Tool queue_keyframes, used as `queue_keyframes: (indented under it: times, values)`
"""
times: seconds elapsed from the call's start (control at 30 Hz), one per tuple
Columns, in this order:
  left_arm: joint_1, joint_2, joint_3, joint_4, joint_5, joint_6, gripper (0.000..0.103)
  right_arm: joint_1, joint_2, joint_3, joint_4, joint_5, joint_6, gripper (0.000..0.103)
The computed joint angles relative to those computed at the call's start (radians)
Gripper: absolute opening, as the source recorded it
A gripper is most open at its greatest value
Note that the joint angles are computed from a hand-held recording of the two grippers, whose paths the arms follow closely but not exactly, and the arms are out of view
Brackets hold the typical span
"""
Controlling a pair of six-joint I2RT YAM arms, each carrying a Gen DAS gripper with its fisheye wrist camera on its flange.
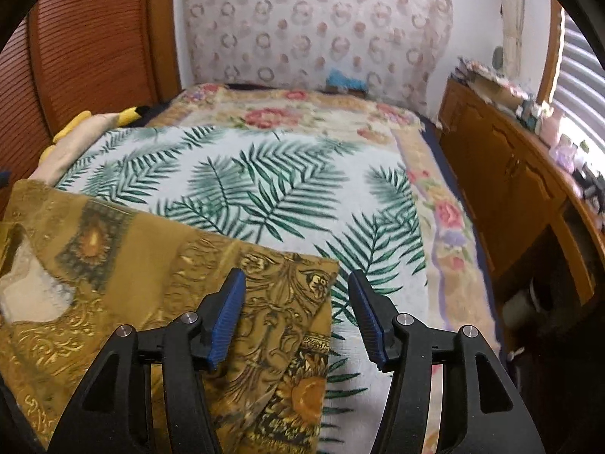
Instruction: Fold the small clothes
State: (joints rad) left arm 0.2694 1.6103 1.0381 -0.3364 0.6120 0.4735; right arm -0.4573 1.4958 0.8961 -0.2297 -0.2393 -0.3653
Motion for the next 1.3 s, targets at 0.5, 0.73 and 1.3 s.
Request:
queue_keyframes:
  times: [0.5, 0.73, 1.3]
  values:
    - [-0.041, 0.119, 0.012, 0.019, -0.175, -0.024, 0.054, -0.008, 0.120, 0.030, 0.009, -0.002, 0.010, 0.078]
    - [-0.037, 0.135, 0.011, 0.022, -0.167, -0.032, 0.055, 0.006, 0.129, 0.034, 0.008, 0.002, 0.001, 0.085]
    - [-0.026, 0.093, -0.012, 0.007, -0.062, -0.009, 0.000, 0.007, 0.112, 0.022, 0.001, -0.036, -0.038, 0.062]
